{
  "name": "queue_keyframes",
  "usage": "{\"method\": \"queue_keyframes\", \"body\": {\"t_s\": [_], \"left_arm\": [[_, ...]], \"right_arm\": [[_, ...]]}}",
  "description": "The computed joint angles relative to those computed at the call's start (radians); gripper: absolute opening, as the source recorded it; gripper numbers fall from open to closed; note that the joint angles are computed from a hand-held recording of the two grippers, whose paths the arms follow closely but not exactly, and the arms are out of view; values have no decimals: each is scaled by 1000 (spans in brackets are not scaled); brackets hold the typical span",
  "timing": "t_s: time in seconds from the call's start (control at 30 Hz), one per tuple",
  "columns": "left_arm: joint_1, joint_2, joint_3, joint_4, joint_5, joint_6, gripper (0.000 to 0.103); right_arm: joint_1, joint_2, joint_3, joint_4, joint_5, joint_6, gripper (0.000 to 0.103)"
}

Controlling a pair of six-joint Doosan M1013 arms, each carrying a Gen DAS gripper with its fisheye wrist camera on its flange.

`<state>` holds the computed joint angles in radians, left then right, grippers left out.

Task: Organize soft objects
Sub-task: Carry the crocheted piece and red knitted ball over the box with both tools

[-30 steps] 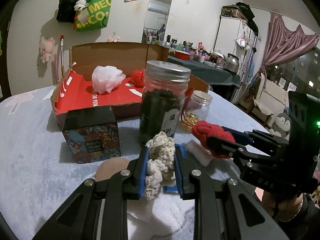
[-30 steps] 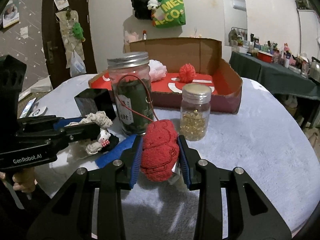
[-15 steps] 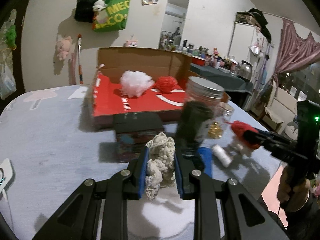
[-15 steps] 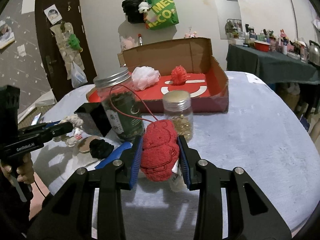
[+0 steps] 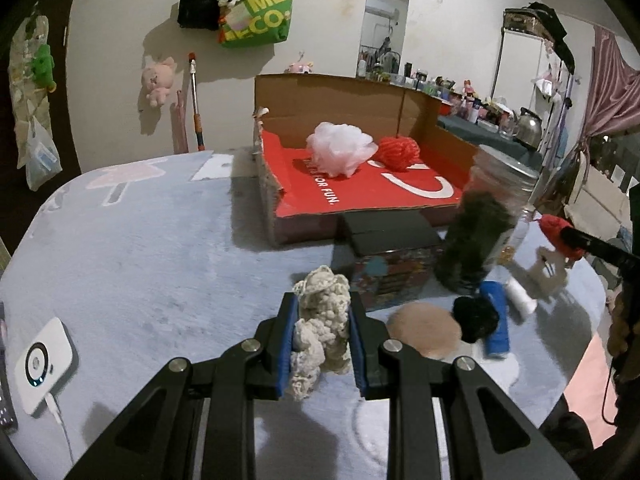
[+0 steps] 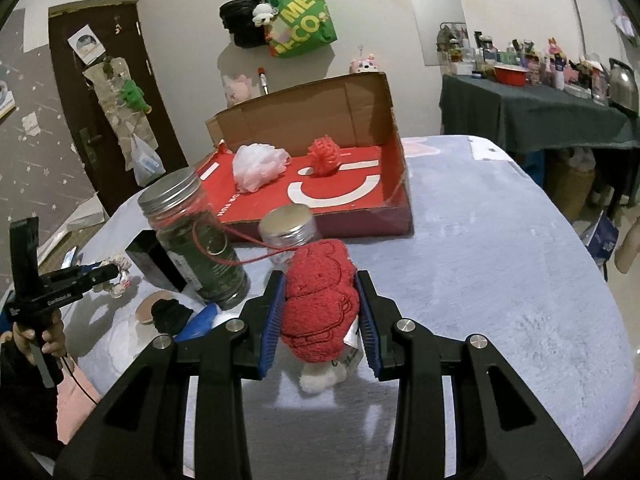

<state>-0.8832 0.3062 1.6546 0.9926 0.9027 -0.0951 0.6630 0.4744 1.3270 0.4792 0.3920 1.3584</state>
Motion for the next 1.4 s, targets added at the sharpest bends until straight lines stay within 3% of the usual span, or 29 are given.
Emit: {"method": "queue_keyframes", "body": {"t_s": [0.23,0.47,0.6,0.9,1.27,1.4], "left_arm": [[6,0,-1,-4,0,13,26],[3,4,-11,0,14,38,26],[5,8,-19,-4,25,63,26],[35,14,-30,-15,7,185,26],[67,20,-90,-4,-1,356,26],[96,36,-143,-51,-26,424,26]], "right_arm": [[-38,3,-1,298,76,-184,33],[-41,-16,10,324,62,-223,33],[-33,-19,4,194,29,-138,33],[-31,33,-77,-67,72,9,33],[-29,103,-210,-110,113,-34,33],[-18,147,-303,-162,157,-9,33]]}}
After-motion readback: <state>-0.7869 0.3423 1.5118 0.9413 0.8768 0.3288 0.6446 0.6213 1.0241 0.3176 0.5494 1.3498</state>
